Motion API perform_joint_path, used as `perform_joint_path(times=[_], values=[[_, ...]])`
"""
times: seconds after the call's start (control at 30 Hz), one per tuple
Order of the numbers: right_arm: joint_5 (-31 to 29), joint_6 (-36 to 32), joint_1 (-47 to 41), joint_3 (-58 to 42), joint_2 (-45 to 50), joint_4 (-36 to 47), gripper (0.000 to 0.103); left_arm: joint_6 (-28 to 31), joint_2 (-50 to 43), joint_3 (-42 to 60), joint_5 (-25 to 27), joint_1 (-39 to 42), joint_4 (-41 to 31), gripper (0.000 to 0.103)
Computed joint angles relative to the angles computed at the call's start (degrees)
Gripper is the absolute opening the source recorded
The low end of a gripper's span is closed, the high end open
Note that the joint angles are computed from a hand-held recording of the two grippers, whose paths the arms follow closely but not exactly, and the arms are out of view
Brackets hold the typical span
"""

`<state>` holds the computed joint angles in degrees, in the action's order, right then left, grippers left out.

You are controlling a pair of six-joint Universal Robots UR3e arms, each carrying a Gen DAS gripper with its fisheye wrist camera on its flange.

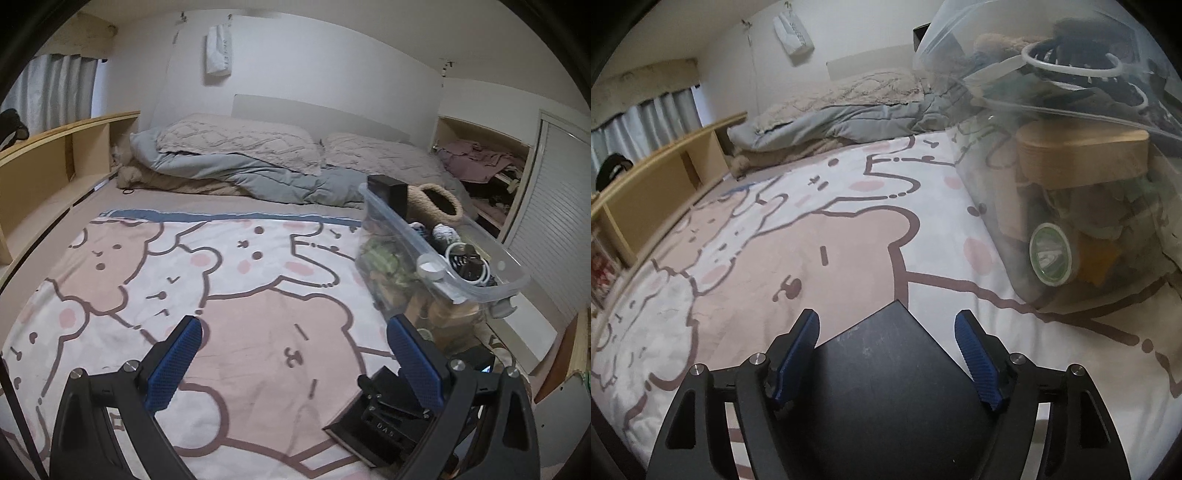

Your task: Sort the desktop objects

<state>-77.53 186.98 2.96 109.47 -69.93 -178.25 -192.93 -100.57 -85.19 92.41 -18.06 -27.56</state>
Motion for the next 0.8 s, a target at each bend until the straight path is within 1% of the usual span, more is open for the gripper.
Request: perform_joint_path(times=[0.03,0.07,0.17,0.2,0.3,0.43,0.57,0.67,0.73,0.8], values=[[1.7,0.0,-0.8,0.1,-0.7,1.0,0.081,0.0,-0.4,0.2,0.6,-0.7,0.4,0.100],[3.5,0.2,-1.6,0.6,-1.7,1.4,0.083,0.0,-0.8,0.1,1.4,-1.2,1.3,0.100],[4.4,3.2,-3.6,3.7,-5.4,-0.7,0.083,0.1,-1.8,-1.2,2.7,-2.4,3.4,0.100],[5.8,4.1,-5.1,5.1,-7.0,-1.1,0.083,0.0,-1.7,-2.1,2.9,-2.6,3.8,0.100],[7.0,4.6,-8.4,7.9,-10.9,-0.1,0.084,-1.1,-1.8,-4.6,3.7,-3.3,4.8,0.100],[7.0,2.5,-12.1,11.9,-15.6,3.5,0.084,-3.2,-2.0,-7.6,5.1,-4.0,7.1,0.100],[5.1,-0.3,-14.5,16.8,-18.9,4.9,0.084,-4.7,-3.4,-9.4,7.7,-5.5,9.9,0.100],[4.3,-2.4,-15.2,19.3,-19.8,6.5,0.084,-6.0,-3.5,-8.9,6.8,-5.7,8.1,0.100],[5.0,-3.4,-16.3,22.0,-21.1,5.7,0.084,-6.1,-2.7,-8.8,7.8,-6.5,7.7,0.100],[3.4,-5.6,-16.2,23.2,-22.3,8.8,0.084,-6.5,-0.8,-9.3,8.4,-6.8,7.3,0.100]])
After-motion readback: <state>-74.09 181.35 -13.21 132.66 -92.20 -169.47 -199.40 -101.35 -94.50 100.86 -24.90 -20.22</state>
